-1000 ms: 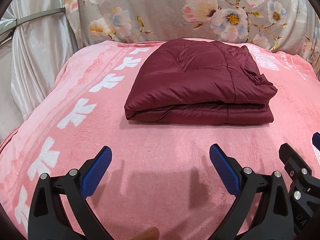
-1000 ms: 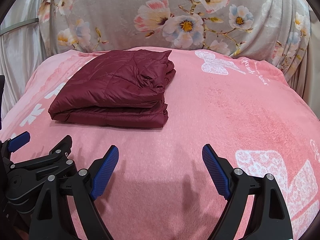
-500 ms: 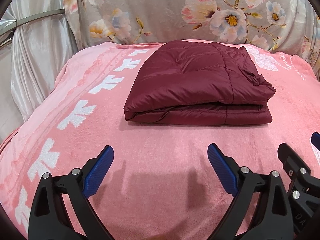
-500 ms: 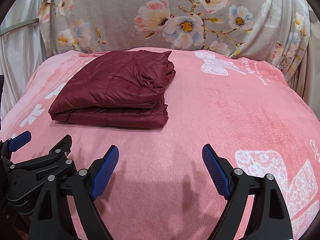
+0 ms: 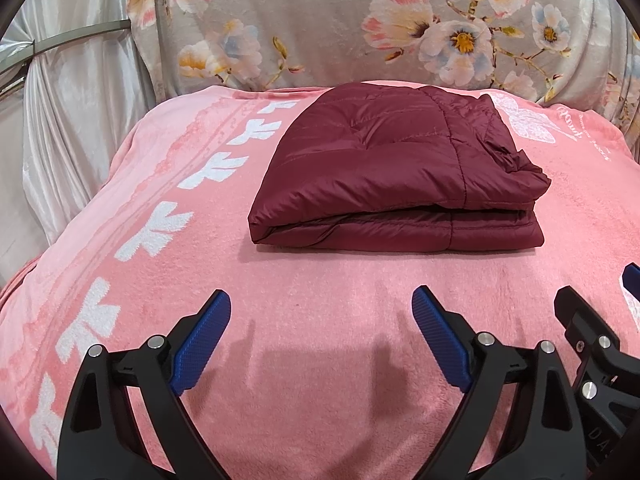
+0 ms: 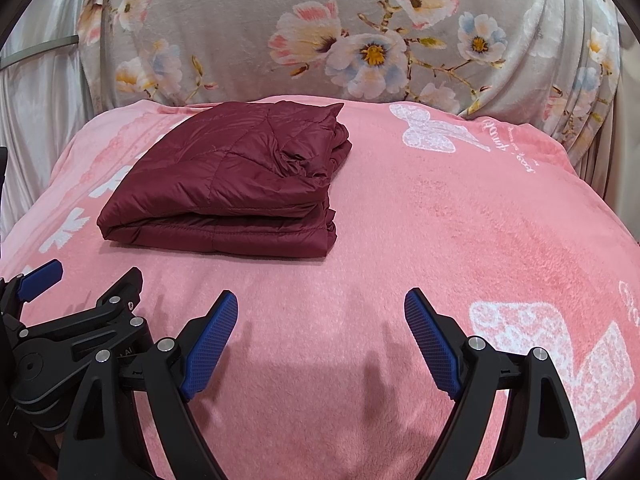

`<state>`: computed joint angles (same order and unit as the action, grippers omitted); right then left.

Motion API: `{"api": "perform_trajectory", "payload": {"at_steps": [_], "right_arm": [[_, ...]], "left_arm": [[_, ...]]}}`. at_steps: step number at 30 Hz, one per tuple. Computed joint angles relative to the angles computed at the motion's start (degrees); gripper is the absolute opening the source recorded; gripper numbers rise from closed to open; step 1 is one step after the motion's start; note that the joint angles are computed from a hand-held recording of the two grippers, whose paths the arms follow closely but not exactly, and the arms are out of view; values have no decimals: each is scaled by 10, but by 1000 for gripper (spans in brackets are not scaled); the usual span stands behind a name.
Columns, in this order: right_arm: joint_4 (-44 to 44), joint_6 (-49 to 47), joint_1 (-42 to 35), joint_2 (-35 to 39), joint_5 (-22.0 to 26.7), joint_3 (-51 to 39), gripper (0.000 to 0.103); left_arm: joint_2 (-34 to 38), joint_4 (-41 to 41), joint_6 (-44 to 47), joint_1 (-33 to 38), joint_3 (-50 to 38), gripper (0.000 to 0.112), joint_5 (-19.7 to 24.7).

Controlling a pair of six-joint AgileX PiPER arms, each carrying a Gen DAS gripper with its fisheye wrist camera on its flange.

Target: Fold large clothes

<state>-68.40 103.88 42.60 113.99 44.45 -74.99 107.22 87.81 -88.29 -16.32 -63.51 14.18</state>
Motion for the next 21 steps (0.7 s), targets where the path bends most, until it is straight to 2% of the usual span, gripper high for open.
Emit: {"api": "perform_trajectory", "payload": {"at_steps": [21], "right_arm": [[9, -16, 3, 1, 12, -12, 84]], "left_arm": [[-1, -1, 0, -3, 0, 88, 5]]}}
